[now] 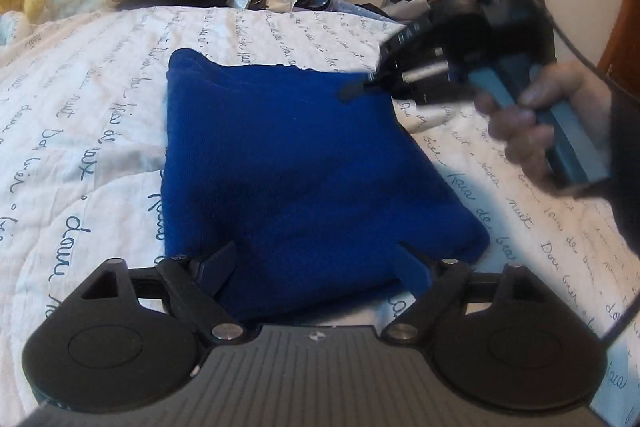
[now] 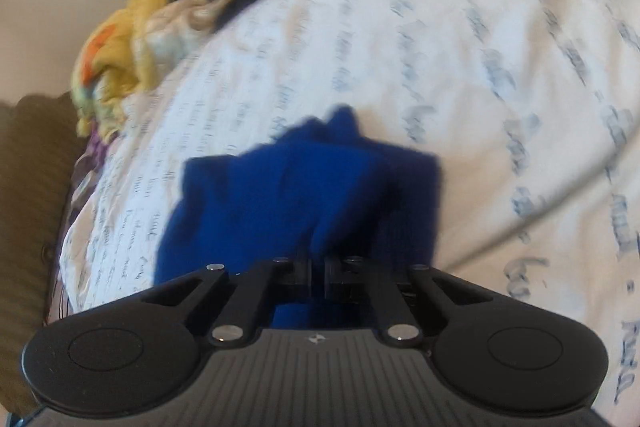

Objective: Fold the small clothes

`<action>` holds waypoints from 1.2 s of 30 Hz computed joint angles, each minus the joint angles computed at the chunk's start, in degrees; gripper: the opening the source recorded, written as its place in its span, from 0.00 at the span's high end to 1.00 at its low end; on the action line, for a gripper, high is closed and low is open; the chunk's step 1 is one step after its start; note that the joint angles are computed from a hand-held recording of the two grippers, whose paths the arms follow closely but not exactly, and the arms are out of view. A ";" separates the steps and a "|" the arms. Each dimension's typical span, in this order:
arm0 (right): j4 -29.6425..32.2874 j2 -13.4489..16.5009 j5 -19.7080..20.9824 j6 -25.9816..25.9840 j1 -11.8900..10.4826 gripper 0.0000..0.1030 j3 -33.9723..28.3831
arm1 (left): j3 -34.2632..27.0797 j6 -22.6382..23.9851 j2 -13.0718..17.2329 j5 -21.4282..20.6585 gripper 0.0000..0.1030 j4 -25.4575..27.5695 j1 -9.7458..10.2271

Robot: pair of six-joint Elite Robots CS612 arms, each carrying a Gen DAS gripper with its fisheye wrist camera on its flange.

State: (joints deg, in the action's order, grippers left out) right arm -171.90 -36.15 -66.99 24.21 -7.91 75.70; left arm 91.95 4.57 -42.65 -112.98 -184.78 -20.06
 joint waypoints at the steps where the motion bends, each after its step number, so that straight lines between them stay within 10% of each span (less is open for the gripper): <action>1: -3.14 -0.53 -1.98 -3.72 0.39 0.95 1.05 | 0.03 0.20 0.13 -0.35 0.14 -0.16 0.12; 4: -0.18 0.64 -10.65 -7.77 0.79 0.95 -0.61 | 0.09 1.68 0.50 0.05 0.11 -1.24 -0.13; 7: -3.34 -0.23 -5.72 -0.99 -0.68 0.89 2.37 | 1.02 1.81 -0.67 1.11 0.12 -0.32 -0.24; 9: -5.78 -2.68 -2.97 1.72 -1.26 0.77 6.45 | 1.84 0.63 -1.35 -0.51 0.11 -1.80 0.52; 12: -14.31 -4.90 5.57 3.33 -2.33 0.32 12.99 | 3.05 1.62 -1.92 0.99 0.09 -4.53 1.12; 18: -5.33 -6.53 6.40 -4.07 -0.49 0.33 14.75 | 1.69 -0.34 -1.33 4.31 0.09 -1.88 1.33; 20: -4.77 -5.88 5.00 -5.96 0.02 0.80 14.36 | 0.92 -1.68 -1.14 4.50 0.09 0.01 1.25; 22: -3.01 -6.53 3.55 -10.07 0.43 0.95 14.29 | 1.23 -2.66 -1.67 5.70 0.09 1.16 1.25; 26: -5.99 -8.07 -2.01 -15.07 0.35 0.95 16.65 | 1.33 -4.51 -1.80 4.55 0.03 0.75 2.09; 32: -11.54 -8.50 -0.53 -5.30 -0.58 0.84 18.73 | 0.40 -7.55 -2.03 3.84 0.08 -0.98 2.07; 36: -15.53 -7.35 0.22 -5.73 0.16 0.78 14.67 | -0.93 -1.24 -1.34 0.02 0.07 -2.93 0.49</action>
